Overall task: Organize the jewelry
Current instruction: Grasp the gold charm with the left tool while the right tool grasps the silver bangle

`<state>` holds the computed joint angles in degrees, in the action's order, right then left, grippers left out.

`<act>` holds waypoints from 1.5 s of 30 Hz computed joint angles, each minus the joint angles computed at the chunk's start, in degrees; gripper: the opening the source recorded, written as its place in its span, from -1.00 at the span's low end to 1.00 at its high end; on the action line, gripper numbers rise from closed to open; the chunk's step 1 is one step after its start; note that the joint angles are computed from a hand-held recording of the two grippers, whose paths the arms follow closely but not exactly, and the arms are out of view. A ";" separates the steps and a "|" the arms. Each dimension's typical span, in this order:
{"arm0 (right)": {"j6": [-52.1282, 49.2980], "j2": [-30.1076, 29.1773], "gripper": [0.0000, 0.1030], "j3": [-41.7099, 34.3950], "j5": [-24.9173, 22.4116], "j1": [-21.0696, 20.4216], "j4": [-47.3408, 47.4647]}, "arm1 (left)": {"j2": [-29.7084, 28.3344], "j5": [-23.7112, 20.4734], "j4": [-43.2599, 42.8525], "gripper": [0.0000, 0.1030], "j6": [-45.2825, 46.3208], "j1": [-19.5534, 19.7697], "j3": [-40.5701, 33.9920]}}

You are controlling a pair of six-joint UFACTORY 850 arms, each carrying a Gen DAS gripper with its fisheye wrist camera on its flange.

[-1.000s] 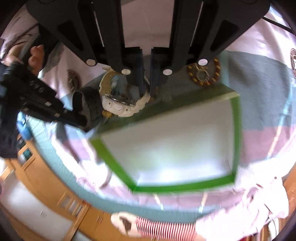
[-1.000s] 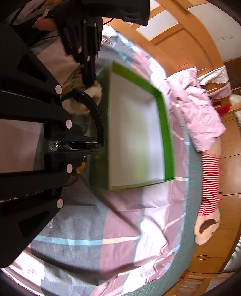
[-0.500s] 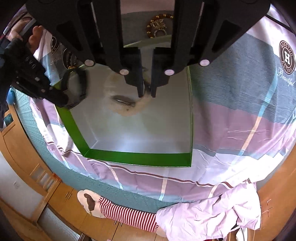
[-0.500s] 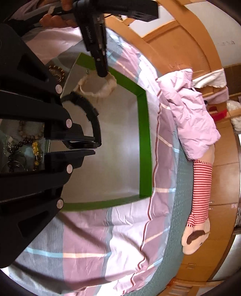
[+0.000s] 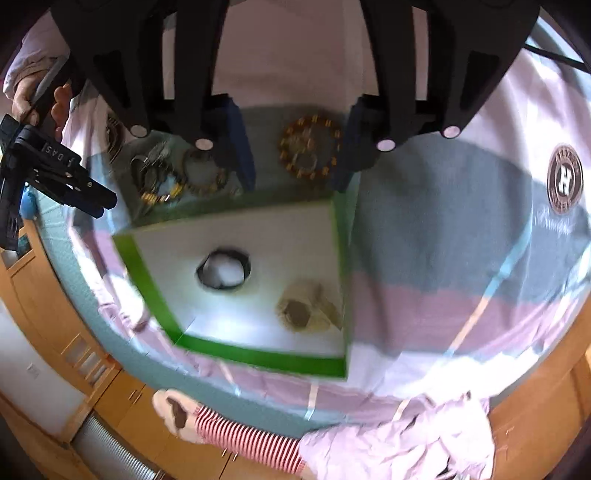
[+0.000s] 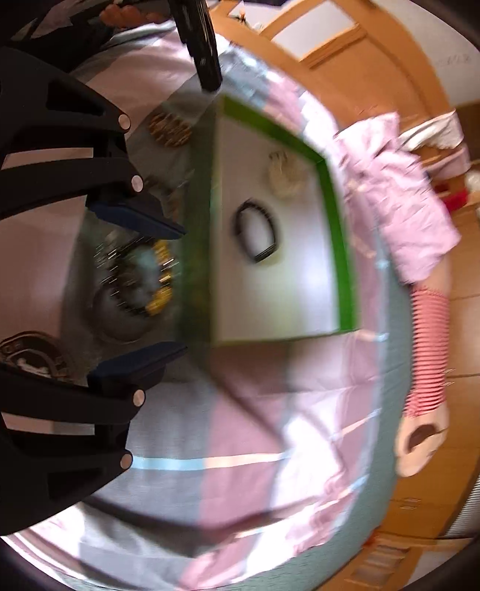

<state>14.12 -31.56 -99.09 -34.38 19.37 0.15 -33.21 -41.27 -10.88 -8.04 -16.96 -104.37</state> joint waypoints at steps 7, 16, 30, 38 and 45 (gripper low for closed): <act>-1.14 -2.76 0.11 -2.36 -4.74 1.23 -1.44 | -1.81 -1.46 6.53 0.02 -2.52 -2.89 0.09; -7.20 -5.12 0.10 -3.90 -6.60 2.92 1.22 | -3.04 -2.96 8.67 0.25 -4.30 -3.30 -0.72; 4.56 -4.74 0.10 -4.30 -8.69 -0.15 -3.84 | -3.66 -4.52 6.78 0.24 -7.55 -1.35 -1.61; 0.55 -5.59 -0.23 -3.97 -11.48 1.80 -4.84 | -3.84 -4.74 6.65 0.27 -8.37 -0.93 -1.82; -1.51 -4.29 -0.84 -2.02 -9.69 2.88 -3.83 | -4.57 -5.66 4.47 0.16 -5.89 -1.11 -2.33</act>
<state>12.62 -35.86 -101.11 -44.08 22.25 -3.68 -37.79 -46.93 -6.41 -13.92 -18.07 -106.70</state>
